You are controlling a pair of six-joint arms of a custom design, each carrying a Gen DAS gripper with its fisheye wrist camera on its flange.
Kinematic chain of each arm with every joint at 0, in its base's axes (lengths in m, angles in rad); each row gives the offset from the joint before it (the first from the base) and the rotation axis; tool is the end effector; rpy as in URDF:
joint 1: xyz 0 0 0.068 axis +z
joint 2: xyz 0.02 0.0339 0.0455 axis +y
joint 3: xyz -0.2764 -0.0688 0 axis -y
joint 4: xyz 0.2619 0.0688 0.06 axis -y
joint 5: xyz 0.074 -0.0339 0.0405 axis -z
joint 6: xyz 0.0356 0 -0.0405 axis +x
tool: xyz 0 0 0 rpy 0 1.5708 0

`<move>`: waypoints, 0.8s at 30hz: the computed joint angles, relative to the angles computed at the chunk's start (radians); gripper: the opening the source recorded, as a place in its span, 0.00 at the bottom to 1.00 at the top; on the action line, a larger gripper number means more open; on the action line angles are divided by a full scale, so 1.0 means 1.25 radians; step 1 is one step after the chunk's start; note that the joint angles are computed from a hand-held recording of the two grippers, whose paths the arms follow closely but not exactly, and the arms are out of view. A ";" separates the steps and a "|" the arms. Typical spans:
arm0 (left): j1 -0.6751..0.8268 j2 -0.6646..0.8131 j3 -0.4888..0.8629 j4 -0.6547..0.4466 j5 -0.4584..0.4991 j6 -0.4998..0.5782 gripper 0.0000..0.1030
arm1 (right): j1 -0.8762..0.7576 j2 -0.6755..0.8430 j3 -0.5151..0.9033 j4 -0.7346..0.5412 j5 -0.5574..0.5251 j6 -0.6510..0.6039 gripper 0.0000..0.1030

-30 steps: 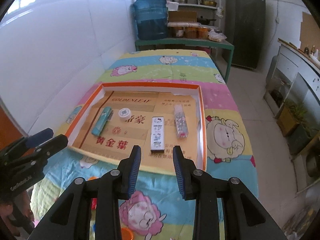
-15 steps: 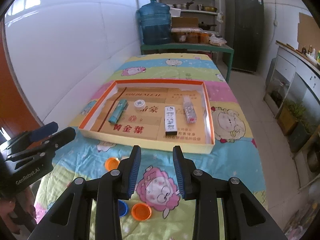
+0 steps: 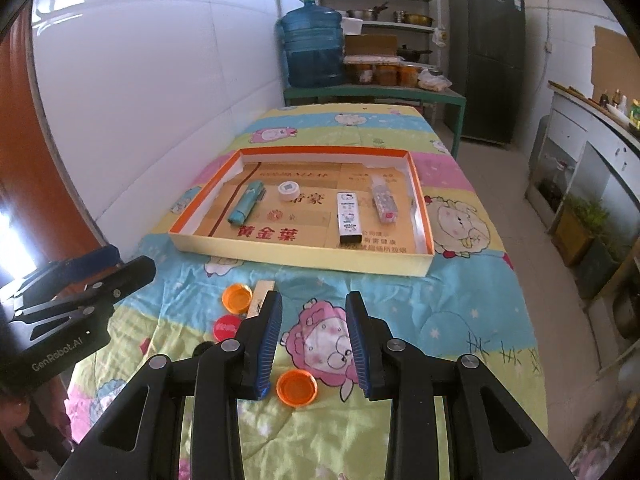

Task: Organize rigid objects
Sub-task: 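Withdraw both grippers from the lid toward the remaining bottle caps, then grasp the black cap with the left gripper while the right grasps the orange cap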

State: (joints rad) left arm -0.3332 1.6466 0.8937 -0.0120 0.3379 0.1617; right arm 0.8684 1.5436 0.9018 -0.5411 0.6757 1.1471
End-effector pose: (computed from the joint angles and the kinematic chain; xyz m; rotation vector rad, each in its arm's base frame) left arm 0.3275 -0.1259 0.1793 0.7332 2.2123 -0.4799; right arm 0.2087 0.2121 0.1869 0.4917 2.3271 -0.0508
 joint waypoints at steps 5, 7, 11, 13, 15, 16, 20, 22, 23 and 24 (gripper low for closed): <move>0.002 -0.012 -0.047 0.038 0.010 0.011 0.56 | 0.031 0.021 -0.014 0.002 0.007 0.041 0.33; 0.000 -0.012 -0.060 0.047 0.010 0.017 0.56 | 0.039 0.035 -0.018 0.006 0.006 0.051 0.33; -0.007 0.000 -0.087 0.065 0.011 0.030 0.56 | 0.057 0.055 -0.042 0.037 -0.011 0.070 0.33; -0.011 0.008 -0.096 0.071 0.012 0.036 0.56 | 0.067 0.069 -0.052 0.052 -0.020 0.077 0.33; -0.015 0.016 -0.104 0.077 0.014 0.042 0.56 | 0.078 0.083 -0.059 0.063 -0.026 0.084 0.33; -0.018 0.020 -0.109 0.081 0.014 0.046 0.56 | 0.082 0.085 -0.064 0.068 -0.027 0.087 0.33; -0.032 0.027 -0.123 0.091 0.007 0.056 0.56 | 0.094 0.100 -0.074 0.081 -0.033 0.095 0.33; -0.039 0.033 -0.127 0.096 0.004 0.060 0.56 | 0.098 0.108 -0.077 0.086 -0.037 0.097 0.33; -0.041 0.036 -0.126 0.096 0.002 0.062 0.56 | 0.099 0.112 -0.080 0.095 -0.041 0.097 0.33; -0.045 0.039 -0.127 0.098 -0.002 0.063 0.56 | 0.100 0.117 -0.081 0.101 -0.045 0.096 0.33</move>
State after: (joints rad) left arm -0.3888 1.6952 0.7346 0.1109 0.3349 0.2408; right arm 0.9928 1.6898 0.8004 -0.4154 0.6200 1.2675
